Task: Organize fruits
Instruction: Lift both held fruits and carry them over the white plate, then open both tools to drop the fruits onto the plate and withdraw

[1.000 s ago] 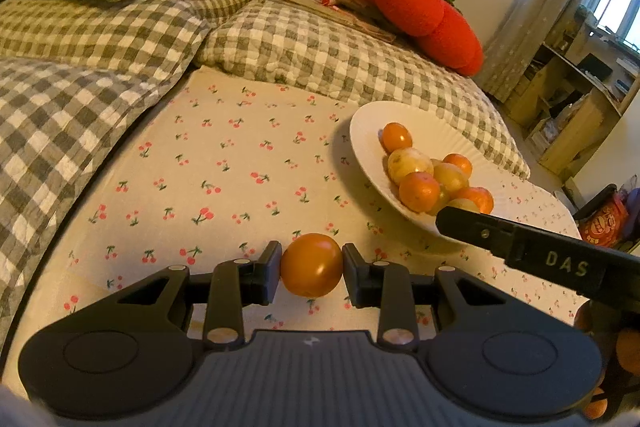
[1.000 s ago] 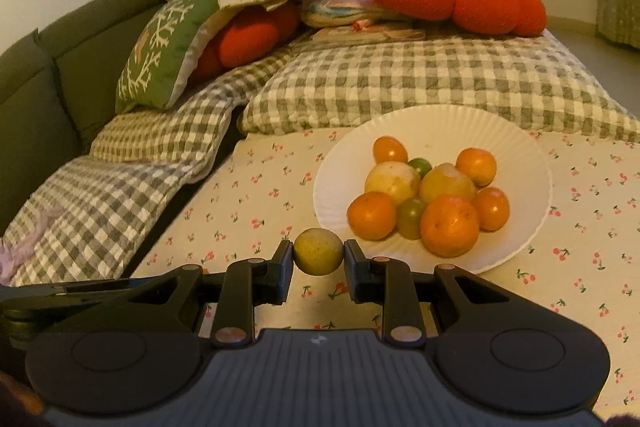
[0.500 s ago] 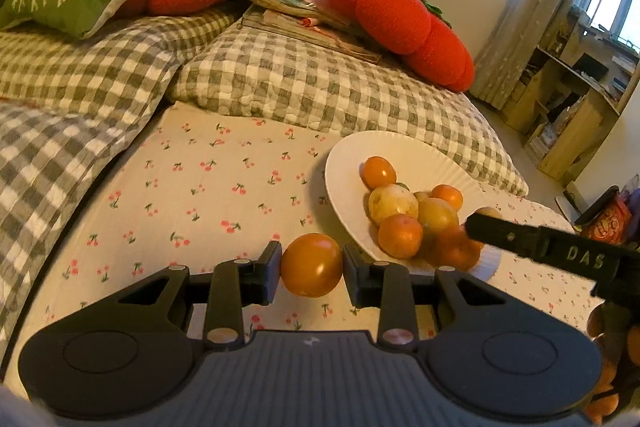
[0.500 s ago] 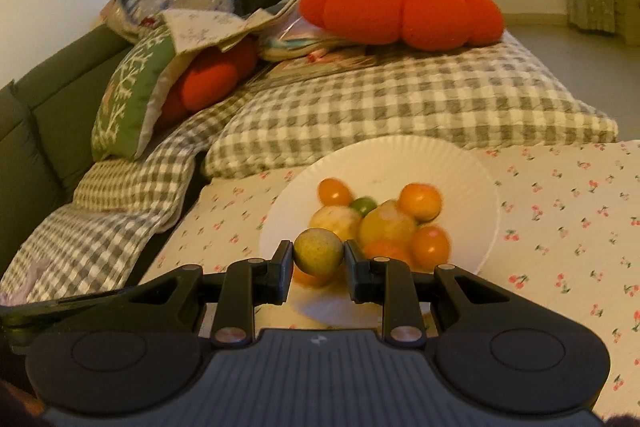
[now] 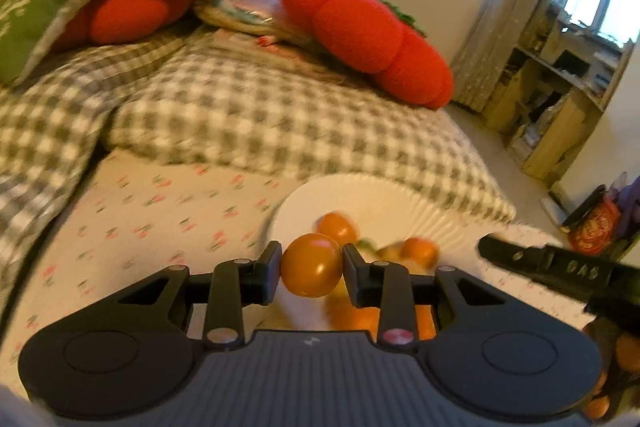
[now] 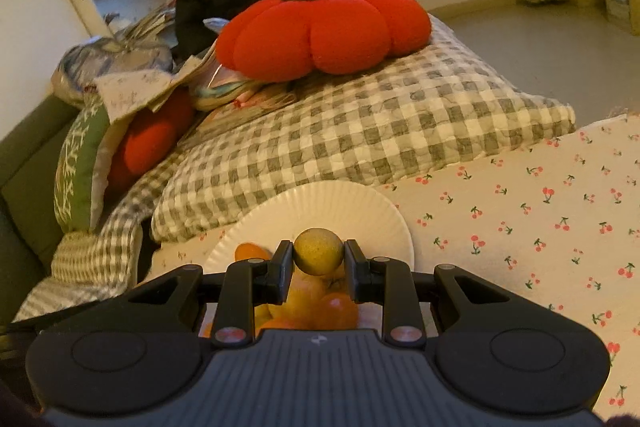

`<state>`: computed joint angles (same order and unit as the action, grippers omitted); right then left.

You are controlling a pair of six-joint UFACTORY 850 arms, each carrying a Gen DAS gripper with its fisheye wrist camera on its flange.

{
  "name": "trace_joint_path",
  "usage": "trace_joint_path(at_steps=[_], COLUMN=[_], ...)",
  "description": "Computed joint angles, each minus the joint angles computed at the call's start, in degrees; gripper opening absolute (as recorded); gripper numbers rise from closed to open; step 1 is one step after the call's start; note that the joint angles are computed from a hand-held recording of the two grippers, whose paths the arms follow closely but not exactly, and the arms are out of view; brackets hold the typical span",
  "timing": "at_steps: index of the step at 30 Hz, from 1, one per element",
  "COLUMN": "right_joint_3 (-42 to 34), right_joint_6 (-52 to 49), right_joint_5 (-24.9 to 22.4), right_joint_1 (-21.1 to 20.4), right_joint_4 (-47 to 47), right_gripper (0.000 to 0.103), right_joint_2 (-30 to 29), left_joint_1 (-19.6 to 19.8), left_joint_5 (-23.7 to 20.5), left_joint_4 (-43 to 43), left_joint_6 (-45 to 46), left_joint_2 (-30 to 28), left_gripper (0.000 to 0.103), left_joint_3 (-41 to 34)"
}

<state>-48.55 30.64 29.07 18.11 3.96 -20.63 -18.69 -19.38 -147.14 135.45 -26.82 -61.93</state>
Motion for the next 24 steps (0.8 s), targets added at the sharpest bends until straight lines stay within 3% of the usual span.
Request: trace_joint_path(at_steps=[3, 7, 11, 24], right_joint_3=[-0.9, -1.9, -2.1, -4.0], right_joint_6=[3.6, 8.0, 14.9, 12.8], right_joint_5=[0.3, 0.1, 1.0, -0.5], right_joint_1=[-0.9, -2.3, -3.6, -3.4], right_joint_4=[-3.2, -7.0, -12.7, -13.0], right_gripper=[0.024, 0.024, 0.024, 0.024], right_joint_2=[-1.0, -2.6, -3.7, -6.1], left_joint_1=[-1.3, -2.2, -3.3, -4.4], left_joint_5=[0.7, 1.1, 1.8, 1.9], left_joint_4=[1.3, 8.9, 9.8, 7.2], left_joint_6=[-1.1, -9.6, -10.0, -7.0], left_joint_2=[-2.4, -5.7, -8.3, -11.8], left_gripper=[0.026, 0.026, 0.026, 0.028], left_joint_3=[-3.4, -7.6, -10.6, -13.5])
